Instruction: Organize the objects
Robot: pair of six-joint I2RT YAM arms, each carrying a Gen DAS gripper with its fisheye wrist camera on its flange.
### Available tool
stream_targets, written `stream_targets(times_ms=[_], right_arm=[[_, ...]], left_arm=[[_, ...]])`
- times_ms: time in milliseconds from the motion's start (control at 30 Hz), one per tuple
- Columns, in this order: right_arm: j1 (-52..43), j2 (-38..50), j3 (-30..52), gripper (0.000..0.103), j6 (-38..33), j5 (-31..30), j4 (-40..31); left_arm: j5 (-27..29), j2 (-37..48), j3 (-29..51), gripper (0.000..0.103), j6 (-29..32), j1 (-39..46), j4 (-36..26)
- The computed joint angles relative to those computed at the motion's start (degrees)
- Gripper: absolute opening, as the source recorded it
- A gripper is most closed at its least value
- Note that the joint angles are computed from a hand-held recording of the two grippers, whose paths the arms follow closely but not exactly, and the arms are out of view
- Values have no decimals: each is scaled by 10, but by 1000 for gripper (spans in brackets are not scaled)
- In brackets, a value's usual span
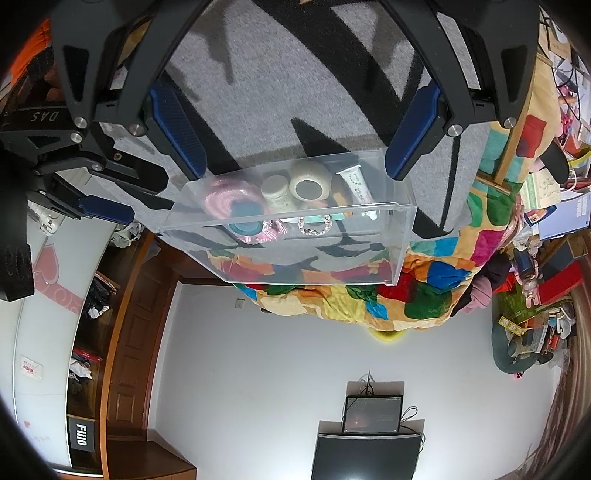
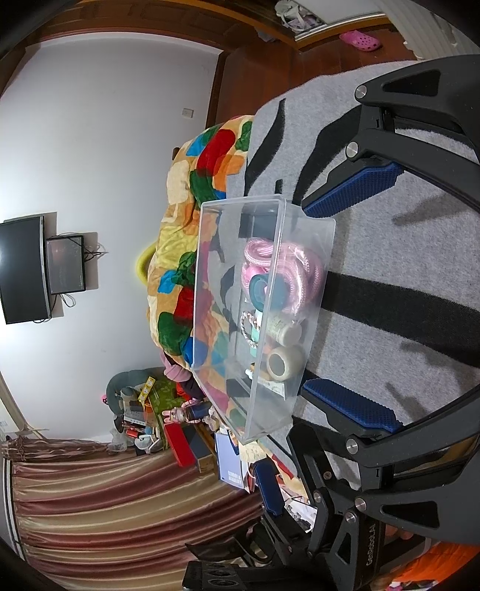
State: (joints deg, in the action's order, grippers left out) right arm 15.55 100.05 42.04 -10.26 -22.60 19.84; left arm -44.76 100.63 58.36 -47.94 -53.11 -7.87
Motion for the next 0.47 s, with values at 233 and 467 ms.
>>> stream_targets(times_ms=[233,467], right_arm=[[1,-1,0,88,1,0,-2],[2,1,0,88,2,-1,-4]], left_arm=[[0,-1,-1,98,0,0,0],[-19,-1,3,99,9,-11,-6]])
